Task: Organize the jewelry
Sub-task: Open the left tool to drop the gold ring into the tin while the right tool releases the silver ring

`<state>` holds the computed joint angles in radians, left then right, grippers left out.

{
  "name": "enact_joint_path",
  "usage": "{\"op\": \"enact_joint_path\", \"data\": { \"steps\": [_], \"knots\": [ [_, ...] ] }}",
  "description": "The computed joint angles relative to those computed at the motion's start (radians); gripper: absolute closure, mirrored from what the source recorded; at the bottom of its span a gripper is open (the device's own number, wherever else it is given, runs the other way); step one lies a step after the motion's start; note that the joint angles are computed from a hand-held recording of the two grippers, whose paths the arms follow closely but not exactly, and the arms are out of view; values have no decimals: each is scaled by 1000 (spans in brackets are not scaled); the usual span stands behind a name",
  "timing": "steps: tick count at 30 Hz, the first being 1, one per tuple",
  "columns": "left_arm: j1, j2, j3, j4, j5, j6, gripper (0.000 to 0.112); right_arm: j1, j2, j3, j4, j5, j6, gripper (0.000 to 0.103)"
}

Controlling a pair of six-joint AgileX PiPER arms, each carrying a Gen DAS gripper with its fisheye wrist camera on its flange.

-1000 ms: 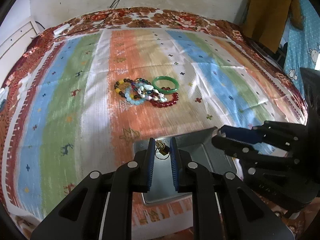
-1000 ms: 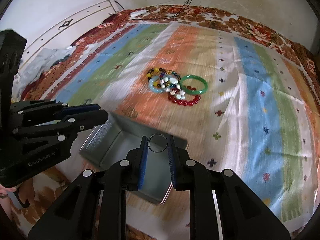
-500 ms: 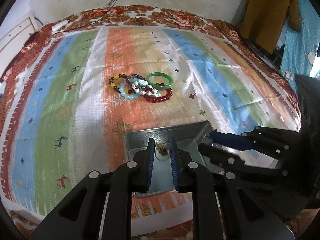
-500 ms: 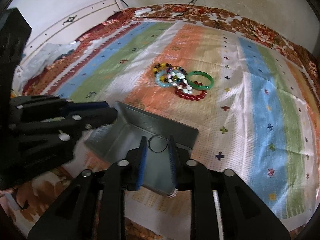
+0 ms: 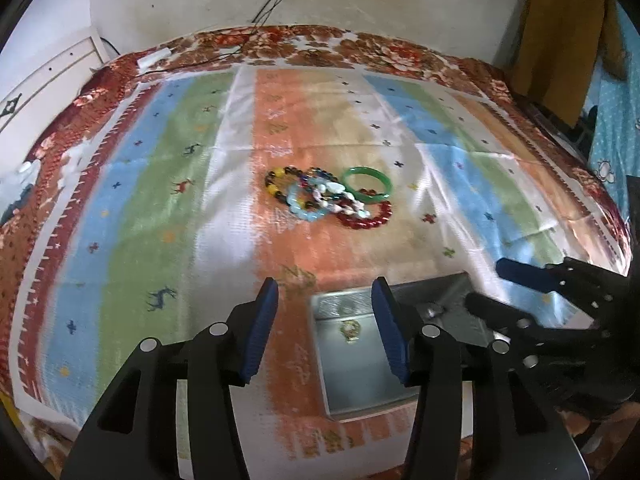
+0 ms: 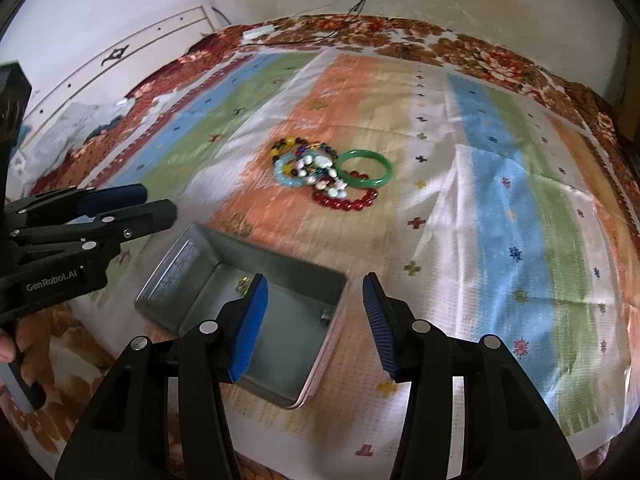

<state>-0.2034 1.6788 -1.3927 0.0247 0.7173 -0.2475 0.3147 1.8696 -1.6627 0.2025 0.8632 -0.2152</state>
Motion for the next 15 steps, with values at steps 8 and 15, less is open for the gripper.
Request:
{"op": "enact_joint_path", "data": {
  "steps": [8,15],
  "knots": [
    [14,33,-39,47,13,-18,61,-11,39,-57,-6,15,1,50],
    [24,90,-110,82,35,-26,59,-26,88,-132,-1,35,7,50]
  ]
}}
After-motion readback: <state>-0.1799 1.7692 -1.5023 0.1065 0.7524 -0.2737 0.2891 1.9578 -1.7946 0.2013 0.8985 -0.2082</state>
